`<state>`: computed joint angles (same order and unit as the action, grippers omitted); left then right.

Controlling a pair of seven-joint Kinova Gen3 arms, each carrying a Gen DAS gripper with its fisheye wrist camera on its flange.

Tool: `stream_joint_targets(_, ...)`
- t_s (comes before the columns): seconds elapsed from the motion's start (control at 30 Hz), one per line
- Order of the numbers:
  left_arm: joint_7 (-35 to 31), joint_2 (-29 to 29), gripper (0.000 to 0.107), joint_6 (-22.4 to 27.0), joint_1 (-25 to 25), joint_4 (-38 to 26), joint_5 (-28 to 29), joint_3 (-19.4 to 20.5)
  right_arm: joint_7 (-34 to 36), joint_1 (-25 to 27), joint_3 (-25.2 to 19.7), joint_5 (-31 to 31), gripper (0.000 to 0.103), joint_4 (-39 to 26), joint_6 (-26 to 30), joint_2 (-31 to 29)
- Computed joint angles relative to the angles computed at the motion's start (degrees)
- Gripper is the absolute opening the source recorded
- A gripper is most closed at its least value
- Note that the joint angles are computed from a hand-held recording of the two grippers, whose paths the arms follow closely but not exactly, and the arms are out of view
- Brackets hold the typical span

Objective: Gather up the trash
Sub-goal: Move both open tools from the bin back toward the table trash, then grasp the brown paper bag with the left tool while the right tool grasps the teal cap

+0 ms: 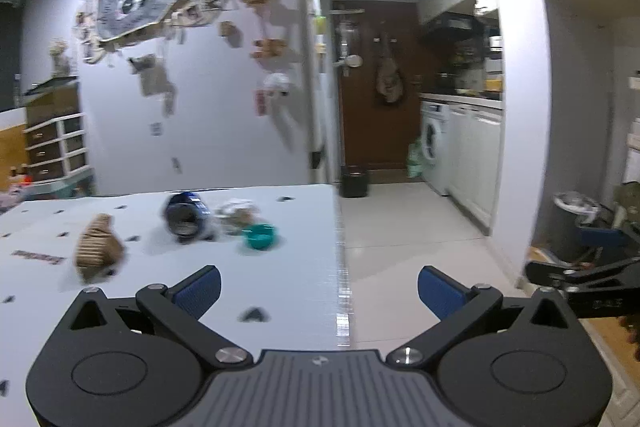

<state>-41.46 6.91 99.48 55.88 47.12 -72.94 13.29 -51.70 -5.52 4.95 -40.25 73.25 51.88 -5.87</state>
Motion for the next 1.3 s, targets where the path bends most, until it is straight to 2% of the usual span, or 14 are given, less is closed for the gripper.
stream_joint_targets(0.17, -4.27, -3.2, 0.103, 1.06, -4.07, 1.07, 0.16, 0.2, -0.76, -1.77, -1.84, 0.22, 0.103, -0.18, -1.36, 0.15)
stream_joint_targets(0.33, -11.06, -8.19, 0.103, -3.14, -13.55, 0.8, 9.89, -1.88, -1.58, -3.59, -3.69, 1.45, 0.103, -1.18, -1.91, 1.14)
stream_joint_targets(0.5, -19.08, -9.85, 0.103, -6.25, -23.92, 0.42, 15.67, -4.73, -2.64, -5.12, -5.7, 3.89, 0.103, -1.88, -2.92, 1.91)
stream_joint_targets(0.57, -21.7, -10.6, 0.103, -9.21, -28.17, 0.81, 19.94, -7.11, -3.9, -5.8, -6.52, 4.79, 0.103, -2.29, -3.57, 2.41)
stream_joint_targets(0.67, -24.93, -10.59, 0.103, -12.31, -31.41, 0.68, 26.93, -14.07, -8.23, -6.93, -8.34, 8.37, 0.103, -3.63, -4.32, 3.43)
stream_joint_targets(0.77, -29.03, -9.49, 0.103, -14.78, -39.22, 1.29, 31.99, -15.8, -11.36, -8.42, -9.95, 11.67, 0.103, -4.34, -5.89, 4.3)
stream_joint_targets(0.83, -31.75, -8.8, 0.103, -16.79, -44.02, 1.67, 36.65, -17.52, -10.81, -9.13, -10.32, 10.87, 0.103, -4.59, -6.66, 5.07)
stream_joint_targets(0.93, -33.86, -7.56, 0.103, -20.38, -47.53, 2.5, 43.64, -23.14, -10.91, -10.12, -11.32, 11.17, 0.103, -6.07, -7.57, 6.91)
stream_joint_targets(1.0, -36.67, -5.7, 0.103, -20.99, -52.6, 1.16, 48.3, -23.7, -9.34, -10.12, -11.8, 9.63, 0.103, -7.53, -7.61, 8.6)
stream_joint_targets(1.1, -40.31, -3.9, 0.103, -21.83, -56.77, -0.16, 54.33, -25.78, -8.59, -9.69, -12.97, 8.56, 0.103, -11.77, -5.58, 12.03)
stream_joint_targets(1.13, -41.12, -3.61, 0.103, -22.37, -59.43, -0.25, 56.66, -24.98, -9.81, -10.98, -12.33, 9.88, 0.103, -13.43, -5.26, 13.18)
stream_joint_targets(1.2, -42.43, -3.77, 0.103, -23.63, -64.08, 0.34, 61.32, -23.25, -11.94, -11.57, -13.77, 13.38, 0.103, -14.9, -6.69, 14.46)
stream_joint_targets(1.3, -42.81, -5.31, 0.103, -27.89, -66.55, 4.3, 65.75, -23.45, -14.12, -14.6, -13.67, 19.54, 0.103, -17.62, -8.56, 16.68)
